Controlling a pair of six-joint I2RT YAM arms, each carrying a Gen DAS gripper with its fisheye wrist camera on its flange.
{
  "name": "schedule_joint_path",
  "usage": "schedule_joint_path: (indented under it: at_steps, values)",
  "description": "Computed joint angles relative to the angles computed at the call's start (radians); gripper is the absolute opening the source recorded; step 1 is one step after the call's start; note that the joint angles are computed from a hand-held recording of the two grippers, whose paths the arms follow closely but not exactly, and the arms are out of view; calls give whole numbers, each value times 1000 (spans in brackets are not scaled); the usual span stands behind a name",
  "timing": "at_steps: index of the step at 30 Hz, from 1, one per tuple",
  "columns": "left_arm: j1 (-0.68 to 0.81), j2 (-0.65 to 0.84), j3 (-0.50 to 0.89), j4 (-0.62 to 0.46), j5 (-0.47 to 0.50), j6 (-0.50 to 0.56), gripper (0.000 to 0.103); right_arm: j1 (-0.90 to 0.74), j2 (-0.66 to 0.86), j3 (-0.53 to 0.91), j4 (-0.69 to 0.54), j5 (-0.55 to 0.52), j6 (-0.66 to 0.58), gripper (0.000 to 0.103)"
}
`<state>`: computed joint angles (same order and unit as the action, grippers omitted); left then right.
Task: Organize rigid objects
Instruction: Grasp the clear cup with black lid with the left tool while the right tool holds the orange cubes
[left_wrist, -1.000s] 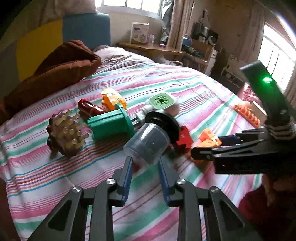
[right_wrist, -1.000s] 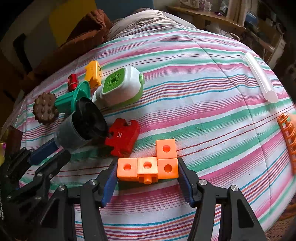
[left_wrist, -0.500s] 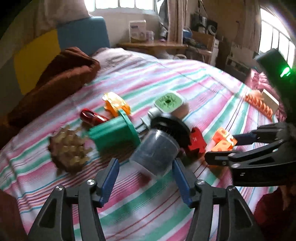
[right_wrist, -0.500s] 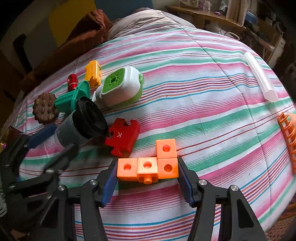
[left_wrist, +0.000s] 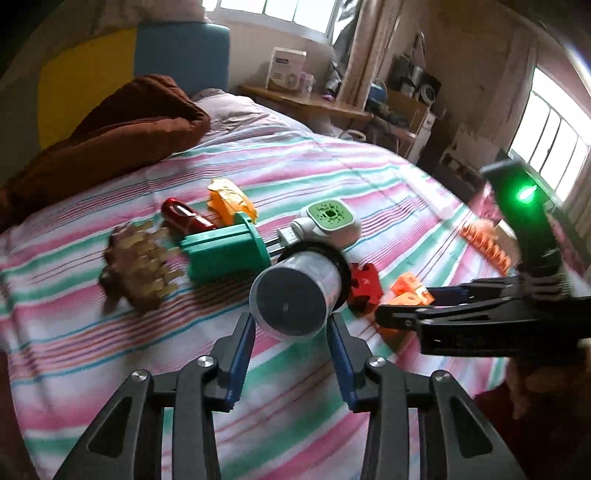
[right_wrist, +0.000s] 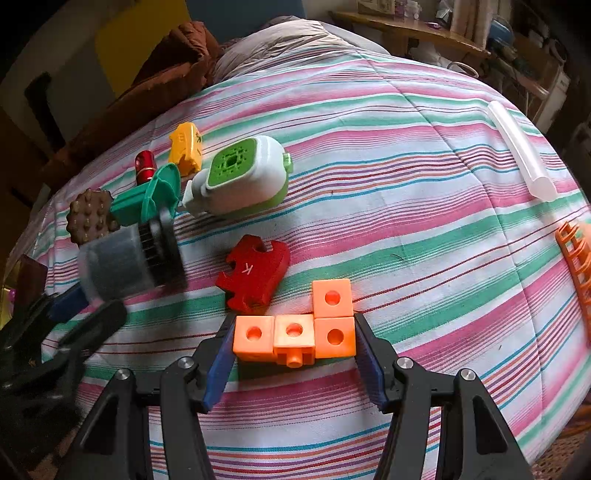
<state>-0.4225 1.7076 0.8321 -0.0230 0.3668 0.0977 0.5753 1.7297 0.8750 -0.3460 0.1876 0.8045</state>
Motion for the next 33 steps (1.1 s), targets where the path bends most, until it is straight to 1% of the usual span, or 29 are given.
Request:
schedule_joint_path:
  at_steps: [2,3,5,7,8,9,12,14,16,21,24,26,28,33]
  values:
    - [20,-54,-22,-30,6,-1,36,2,3,3,-3,3,-2,61]
    - [34,-86,-31,-42,12,6,30,2,5,6,-4,4,-4,61]
    - [38,-114,-37,-53,-6,18,30,4,4,8,-11,8,-4,61]
    - [29,-118,-25,-77,-38,41,30,5,5,10,-18,11,-10,61]
    - [21,-124,-34,-70,-62,50,31,6,-2,5,-21,13,-10,61]
    - [9,-129,-46,-62,-95,54,32,8,-4,4,-22,14,-9,61]
    - [8,-114,-51,-61,-74,26,47,10,-13,-3,-27,17,-11,61]
    - [-5,-99,-51,-51,-69,3,47,9,-18,-7,-29,17,-12,61]
    - [-37,-86,-46,-36,-100,-8,48,10,-23,-8,-34,18,-12,61]
    - [-124,-14,16,-2,-235,-24,48,12,-38,-17,-38,14,-5,61]
    - [-127,47,65,-6,-229,-47,48,10,-60,-36,-41,10,-3,61]
    - [-119,78,77,-3,-229,-51,44,14,-66,-40,-43,11,1,61]
    - [-109,66,43,39,-223,-64,44,17,-64,-38,-43,13,3,61]
    - [-60,0,-41,69,-188,-73,44,17,-55,-32,-37,15,1,61]
